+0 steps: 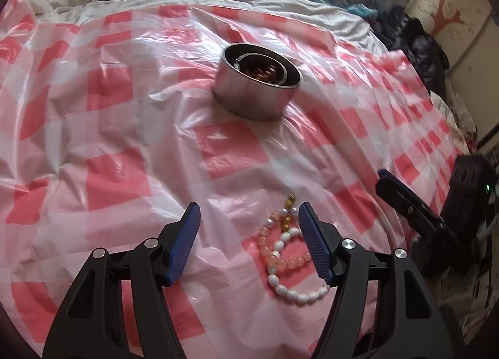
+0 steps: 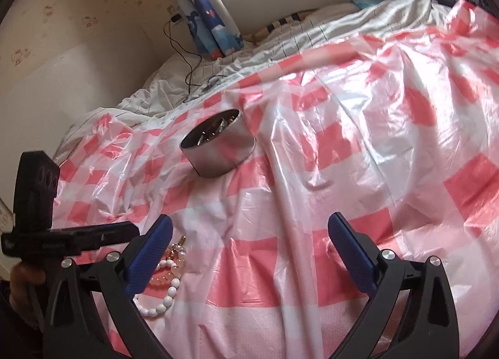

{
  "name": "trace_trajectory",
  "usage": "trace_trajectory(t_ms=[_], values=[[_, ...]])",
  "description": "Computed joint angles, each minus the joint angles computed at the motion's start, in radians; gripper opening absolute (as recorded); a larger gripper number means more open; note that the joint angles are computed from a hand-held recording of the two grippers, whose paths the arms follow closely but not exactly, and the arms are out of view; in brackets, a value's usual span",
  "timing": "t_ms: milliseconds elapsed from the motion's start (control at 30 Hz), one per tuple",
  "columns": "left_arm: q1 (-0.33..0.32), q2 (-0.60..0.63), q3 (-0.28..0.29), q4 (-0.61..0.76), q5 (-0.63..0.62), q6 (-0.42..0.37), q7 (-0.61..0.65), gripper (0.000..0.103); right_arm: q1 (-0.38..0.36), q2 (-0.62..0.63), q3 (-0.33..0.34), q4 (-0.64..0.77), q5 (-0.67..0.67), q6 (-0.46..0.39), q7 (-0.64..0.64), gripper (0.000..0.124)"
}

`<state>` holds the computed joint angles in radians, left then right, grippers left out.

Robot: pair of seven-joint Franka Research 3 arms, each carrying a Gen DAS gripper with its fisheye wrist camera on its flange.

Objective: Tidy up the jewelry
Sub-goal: 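Return the left gripper to the pink bead bracelet with gold charms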

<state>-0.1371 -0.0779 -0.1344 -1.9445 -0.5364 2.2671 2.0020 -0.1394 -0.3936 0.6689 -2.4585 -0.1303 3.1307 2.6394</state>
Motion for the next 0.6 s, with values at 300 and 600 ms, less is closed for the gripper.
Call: trace_trajectory(t_ms=[300,600], values=[[-0.015,0.005,-0.025,-0.021,0.124,0.043,-0.03,0.06,0.006,-0.004,0.003,-0.026,0.063,0.054,-0.044,0.096],[-0.059,-0.061,-0.034,-0.123,0.322,0.189,0.025,0.05,-0.002,-0.006,0.02,-0.033,0.119,0.07,-0.087,0.096]])
